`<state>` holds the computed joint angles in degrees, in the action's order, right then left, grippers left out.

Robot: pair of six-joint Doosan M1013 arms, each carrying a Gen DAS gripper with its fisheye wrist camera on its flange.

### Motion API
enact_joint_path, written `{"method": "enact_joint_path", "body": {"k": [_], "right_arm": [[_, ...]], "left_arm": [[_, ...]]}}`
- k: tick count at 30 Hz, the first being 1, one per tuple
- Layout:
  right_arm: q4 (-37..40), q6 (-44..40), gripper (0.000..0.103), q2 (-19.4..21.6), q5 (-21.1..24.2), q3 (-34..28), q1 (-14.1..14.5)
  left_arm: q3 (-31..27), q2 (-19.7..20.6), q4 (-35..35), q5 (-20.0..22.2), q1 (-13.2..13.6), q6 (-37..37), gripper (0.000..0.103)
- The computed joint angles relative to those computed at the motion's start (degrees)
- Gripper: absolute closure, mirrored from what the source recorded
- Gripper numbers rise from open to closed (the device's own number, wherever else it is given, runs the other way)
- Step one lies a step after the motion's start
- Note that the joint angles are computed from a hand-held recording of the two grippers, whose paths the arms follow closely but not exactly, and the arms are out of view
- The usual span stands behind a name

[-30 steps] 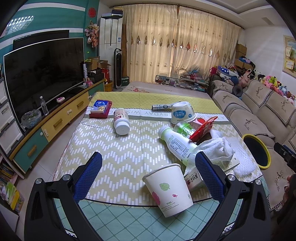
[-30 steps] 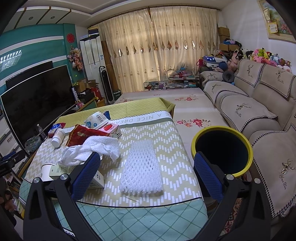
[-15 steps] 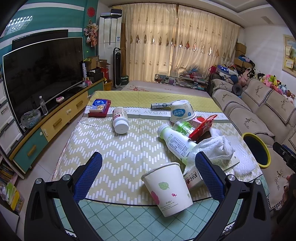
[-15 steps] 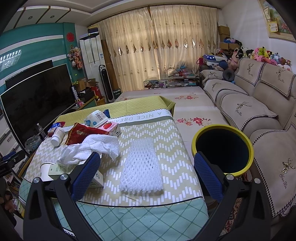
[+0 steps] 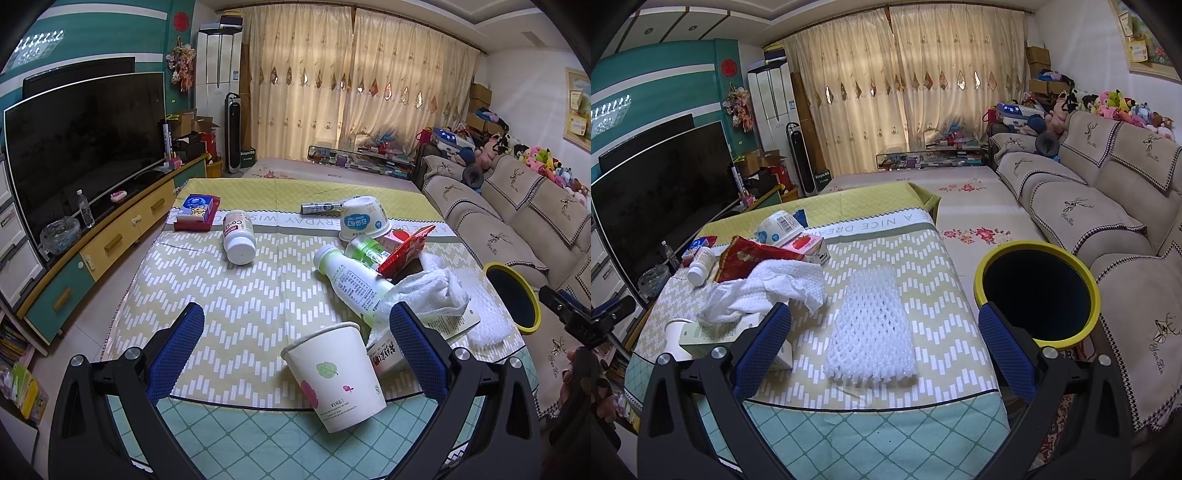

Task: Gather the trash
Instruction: 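Grasp the white mesh foam sleeve with the right tool and lift it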

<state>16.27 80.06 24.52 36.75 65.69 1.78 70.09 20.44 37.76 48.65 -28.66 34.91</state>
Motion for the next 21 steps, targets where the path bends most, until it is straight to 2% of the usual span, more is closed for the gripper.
{"method": "enact_joint_path", "body": {"k": [5, 10, 14, 21], "right_arm": [[-1.71, 1.0, 0.006, 1.88, 3.1, -1.88, 0.41], [-2.89, 0.27, 0.006, 5.26, 8.75, -5.47, 1.26], [-4.22, 1.34, 0.012, 7.44, 11.65, -8.09, 1.71], [-7.23, 2.38, 0.013, 11.61, 17.82, -13.88, 2.16]], "left_arm": [[0.12, -0.07, -1.85, -1.05, 0.54, 0.43, 0.004], [0.02, 0.23, -2.0, -1.02, 0.9, 0.54, 0.004], [-0.1, 0.48, -2.37, -1.04, 1.36, 0.48, 0.004], [-1.18, 1.66, -5.71, -0.85, 2.53, 2.65, 0.004]]}}
